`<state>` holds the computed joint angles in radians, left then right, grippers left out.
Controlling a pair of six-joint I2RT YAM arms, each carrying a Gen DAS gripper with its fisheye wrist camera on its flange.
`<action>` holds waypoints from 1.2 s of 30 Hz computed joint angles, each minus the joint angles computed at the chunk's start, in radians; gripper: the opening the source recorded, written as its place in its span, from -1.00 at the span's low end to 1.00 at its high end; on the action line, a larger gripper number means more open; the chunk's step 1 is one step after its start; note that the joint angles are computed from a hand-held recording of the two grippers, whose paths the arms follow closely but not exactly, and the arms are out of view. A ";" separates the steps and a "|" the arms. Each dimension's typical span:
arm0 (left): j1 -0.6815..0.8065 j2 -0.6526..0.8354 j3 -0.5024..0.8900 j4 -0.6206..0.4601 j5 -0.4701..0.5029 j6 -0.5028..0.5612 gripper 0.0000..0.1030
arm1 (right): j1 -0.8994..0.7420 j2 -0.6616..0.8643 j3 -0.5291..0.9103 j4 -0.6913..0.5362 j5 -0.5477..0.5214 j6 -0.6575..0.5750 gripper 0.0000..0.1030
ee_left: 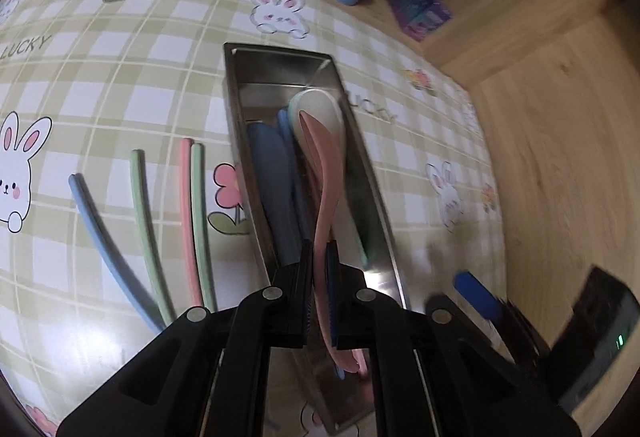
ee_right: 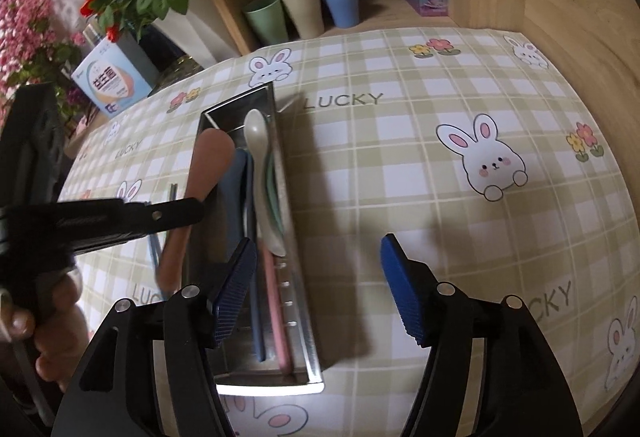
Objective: Organize utensils
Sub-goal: 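Carry the pink spoon with the left gripper into the tray and release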
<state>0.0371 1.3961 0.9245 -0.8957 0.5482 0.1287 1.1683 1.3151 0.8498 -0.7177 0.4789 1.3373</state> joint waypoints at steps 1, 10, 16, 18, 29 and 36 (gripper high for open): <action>-0.015 0.007 -0.001 0.018 -0.018 -0.021 -0.88 | -0.001 -0.007 -0.009 0.003 0.000 0.002 0.22; -0.085 0.050 0.015 0.101 -0.127 -0.112 -0.88 | -0.021 -0.040 -0.047 0.028 -0.006 0.008 0.22; -0.072 0.057 0.023 0.079 -0.115 -0.080 -0.79 | -0.013 -0.040 -0.044 0.019 -0.004 0.026 0.22; -0.053 0.047 0.028 0.053 -0.096 -0.049 -0.63 | -0.006 -0.036 -0.035 0.008 0.000 0.036 0.22; 0.112 -0.039 0.062 -0.114 0.013 0.178 -0.59 | 0.033 0.051 0.073 -0.038 0.014 0.056 0.22; 0.279 -0.051 0.097 -0.210 0.059 0.402 -0.59 | 0.060 0.144 0.158 -0.038 0.014 0.061 0.22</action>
